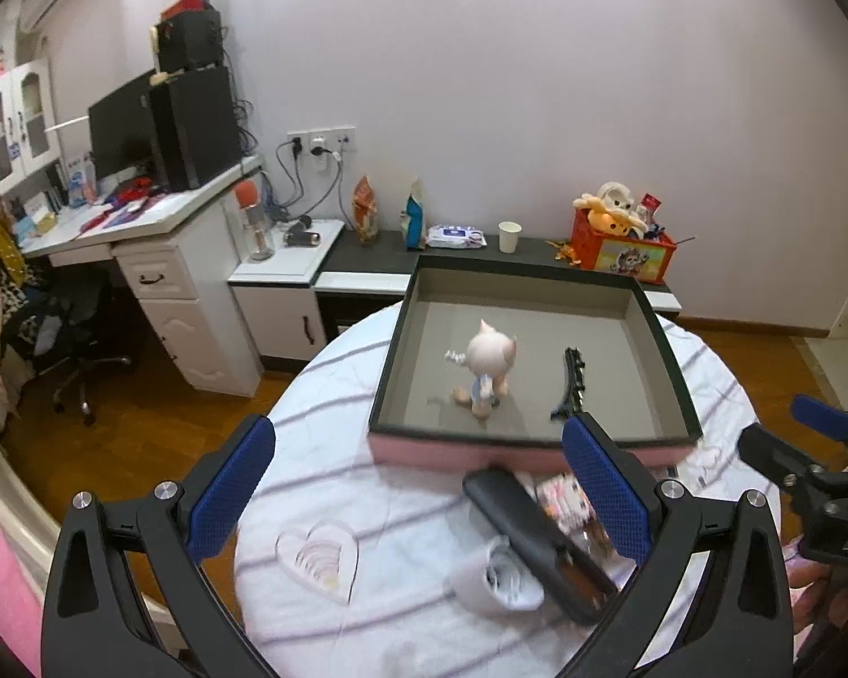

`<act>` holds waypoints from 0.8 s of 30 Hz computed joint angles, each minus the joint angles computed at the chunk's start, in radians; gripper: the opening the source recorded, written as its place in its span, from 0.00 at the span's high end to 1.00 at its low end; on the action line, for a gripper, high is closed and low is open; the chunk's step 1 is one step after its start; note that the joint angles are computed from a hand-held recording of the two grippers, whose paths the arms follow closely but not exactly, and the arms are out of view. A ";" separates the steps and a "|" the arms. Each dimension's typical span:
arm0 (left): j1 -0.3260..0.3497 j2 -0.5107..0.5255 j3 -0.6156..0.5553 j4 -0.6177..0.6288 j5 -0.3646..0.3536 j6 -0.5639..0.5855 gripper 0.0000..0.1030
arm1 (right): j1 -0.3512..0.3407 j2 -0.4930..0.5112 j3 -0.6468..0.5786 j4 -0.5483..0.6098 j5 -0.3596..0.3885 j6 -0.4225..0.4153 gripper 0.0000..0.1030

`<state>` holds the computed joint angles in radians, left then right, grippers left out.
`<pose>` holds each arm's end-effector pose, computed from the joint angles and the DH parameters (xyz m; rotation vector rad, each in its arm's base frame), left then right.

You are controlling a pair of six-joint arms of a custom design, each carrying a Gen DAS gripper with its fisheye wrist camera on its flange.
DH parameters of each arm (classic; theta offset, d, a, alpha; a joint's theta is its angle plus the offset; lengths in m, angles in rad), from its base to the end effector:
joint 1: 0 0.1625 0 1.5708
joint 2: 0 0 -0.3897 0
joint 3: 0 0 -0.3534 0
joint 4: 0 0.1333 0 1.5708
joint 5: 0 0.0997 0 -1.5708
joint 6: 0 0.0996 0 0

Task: Organize rigid objects
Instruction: 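Withdraw both tools from the box back over the table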

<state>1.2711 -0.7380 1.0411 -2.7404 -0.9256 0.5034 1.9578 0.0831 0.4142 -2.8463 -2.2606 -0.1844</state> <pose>-0.0371 -0.7744 0.3437 0.5604 2.2119 -0.9610 0.3757 -0.7366 -0.0232 0.3288 -2.3428 1.0397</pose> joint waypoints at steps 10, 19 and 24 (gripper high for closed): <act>-0.038 -0.192 0.379 -0.202 0.066 -0.037 0.00 | 0.025 -0.238 0.556 -0.354 -0.015 -0.015 0.00; -0.021 -0.276 0.526 -0.225 0.059 -0.064 0.00 | 0.023 -0.298 0.738 -0.430 -0.044 0.060 0.00; -0.001 -0.295 0.530 -0.187 0.005 -0.053 0.00 | 0.043 -0.284 0.754 -0.450 -0.093 0.096 0.00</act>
